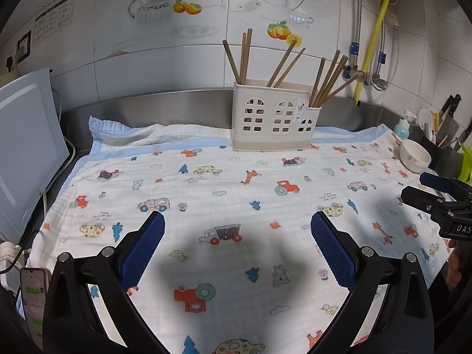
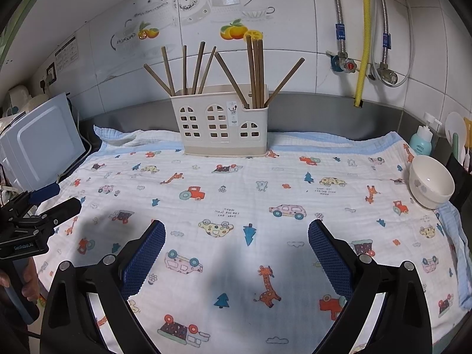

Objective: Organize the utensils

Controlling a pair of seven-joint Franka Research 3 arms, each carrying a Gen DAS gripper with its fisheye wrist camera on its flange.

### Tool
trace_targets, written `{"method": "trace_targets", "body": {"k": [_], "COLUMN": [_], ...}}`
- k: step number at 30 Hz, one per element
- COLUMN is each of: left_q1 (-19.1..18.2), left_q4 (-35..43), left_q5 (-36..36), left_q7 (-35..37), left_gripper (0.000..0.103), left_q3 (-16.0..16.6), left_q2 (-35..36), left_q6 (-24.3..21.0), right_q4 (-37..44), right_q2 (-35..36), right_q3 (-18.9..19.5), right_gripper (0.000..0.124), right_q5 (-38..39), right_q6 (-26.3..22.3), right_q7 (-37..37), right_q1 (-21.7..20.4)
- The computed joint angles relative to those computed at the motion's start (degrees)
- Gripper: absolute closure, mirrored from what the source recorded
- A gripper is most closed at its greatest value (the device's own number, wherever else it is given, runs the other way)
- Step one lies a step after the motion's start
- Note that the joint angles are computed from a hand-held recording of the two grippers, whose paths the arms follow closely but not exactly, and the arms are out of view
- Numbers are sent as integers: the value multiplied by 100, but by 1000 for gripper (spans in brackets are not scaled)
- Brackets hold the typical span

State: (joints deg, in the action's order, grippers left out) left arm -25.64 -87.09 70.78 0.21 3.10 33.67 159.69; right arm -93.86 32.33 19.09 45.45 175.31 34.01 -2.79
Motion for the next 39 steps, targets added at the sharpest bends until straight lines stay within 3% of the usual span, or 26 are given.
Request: {"method": "trace_targets", "body": {"k": [39], "left_q1": [8], "left_q4": [-3], "left_q5": [-257], "left_q7": [103], "left_gripper": [5], "left_q3": [30], "left_q2": [80], "left_q6": [41], "right_q4": [-12], "right_q2": [40], "right_q3": [-80], "right_gripper": [30], "right_q5": [-235], "right_q6": [-7], "right_q7": [208], "right_q1": [36]}}
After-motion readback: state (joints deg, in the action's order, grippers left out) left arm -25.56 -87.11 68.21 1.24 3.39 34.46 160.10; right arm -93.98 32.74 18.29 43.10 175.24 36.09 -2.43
